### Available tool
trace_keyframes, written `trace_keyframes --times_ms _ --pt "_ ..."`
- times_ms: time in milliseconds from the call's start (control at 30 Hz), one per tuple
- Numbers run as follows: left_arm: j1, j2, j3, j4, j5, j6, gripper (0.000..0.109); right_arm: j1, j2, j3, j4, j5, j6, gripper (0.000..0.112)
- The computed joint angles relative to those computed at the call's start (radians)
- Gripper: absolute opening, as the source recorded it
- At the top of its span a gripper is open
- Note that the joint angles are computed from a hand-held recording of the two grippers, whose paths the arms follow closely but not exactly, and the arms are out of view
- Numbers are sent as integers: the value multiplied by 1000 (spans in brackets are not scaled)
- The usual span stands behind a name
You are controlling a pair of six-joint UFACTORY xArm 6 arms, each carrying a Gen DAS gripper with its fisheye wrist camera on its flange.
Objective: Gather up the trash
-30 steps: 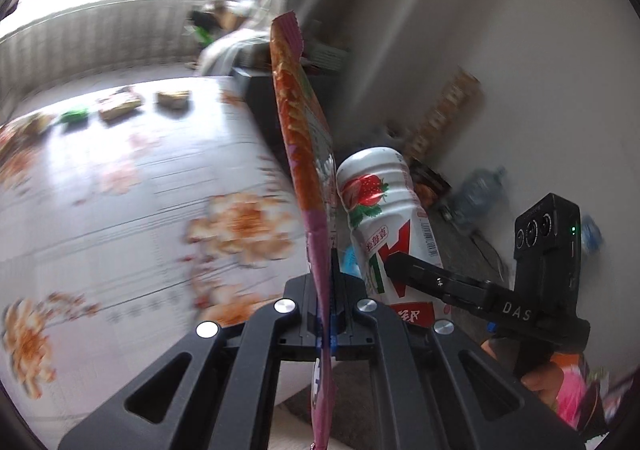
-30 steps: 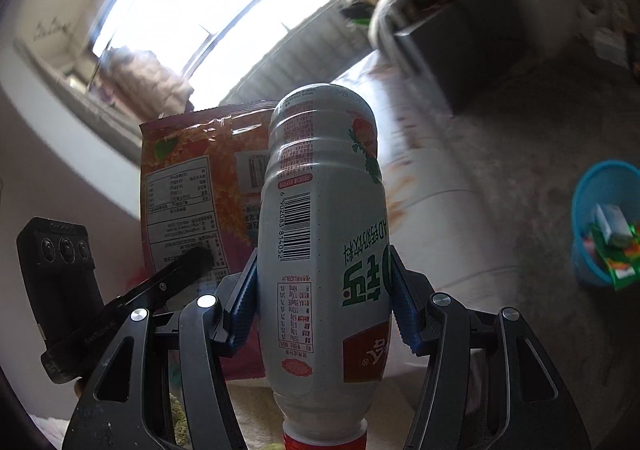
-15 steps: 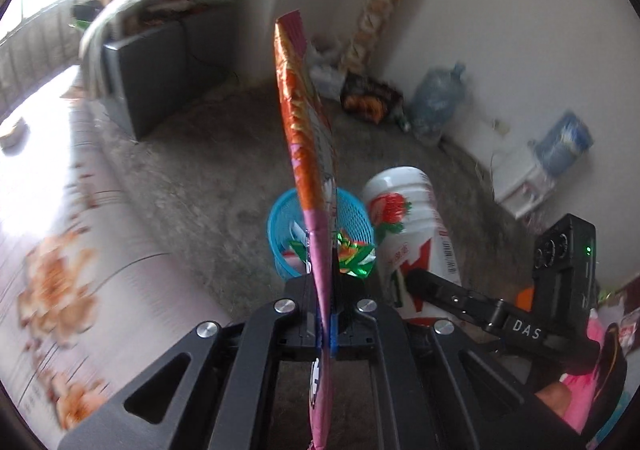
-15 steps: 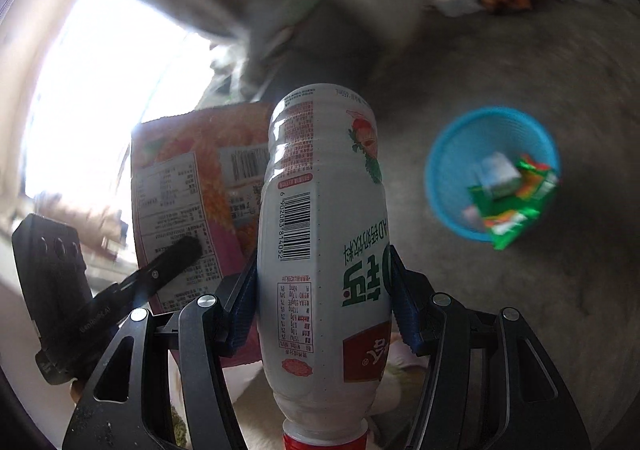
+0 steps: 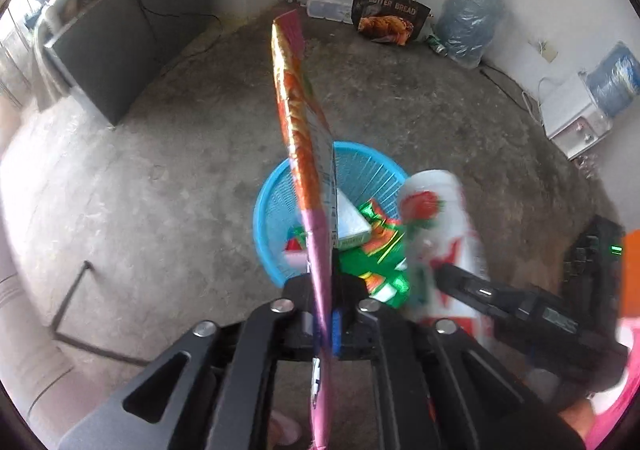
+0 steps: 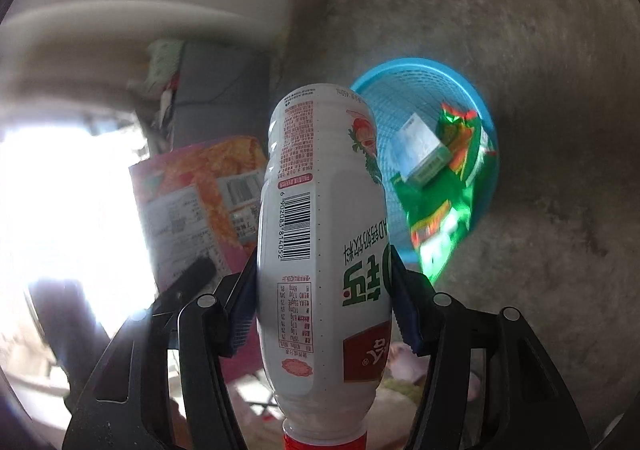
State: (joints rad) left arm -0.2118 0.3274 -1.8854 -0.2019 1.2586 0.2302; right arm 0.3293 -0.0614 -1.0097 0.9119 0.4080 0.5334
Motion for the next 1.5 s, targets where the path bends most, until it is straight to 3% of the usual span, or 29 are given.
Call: trace_keyframes --times_ms 67,167,267,500,700,867,1067,1233,1367,1500 --pt "5 52 -35 -15 -7 -24 61 -23 61 -17 133 6 -75 67" --pt "12 66 -34 8 -3 -98 62 -41 109 -3 115 8 -7 66" --pt "32 46 -23 -17 16 -89 62 -16 72 52 156 -64 -33 66" --pt "50 -13 -27 -14 18 -63 62 14 -38 149 -82 -121 160 66" --pt "113 -145 8 -57 50 33 68 18 -49 107 -280 -95 231 66" --pt "244 -346 125 -159 23 138 79 60 -126 65 -592 -15 355 68" --pt "484 -635 357 -290 -126 230 97 197 -184 -61 -1006 137 487 81" --pt "700 -795 479 -337 -122 285 97 366 -160 -224 -1300 296 548 94" --pt "896 -885 552 -392 -81 318 97 514 -93 -389 -1519 467 583 95" --pt "1018 -945 608 -350 -89 299 97 620 2 -533 -1581 567 540 95"
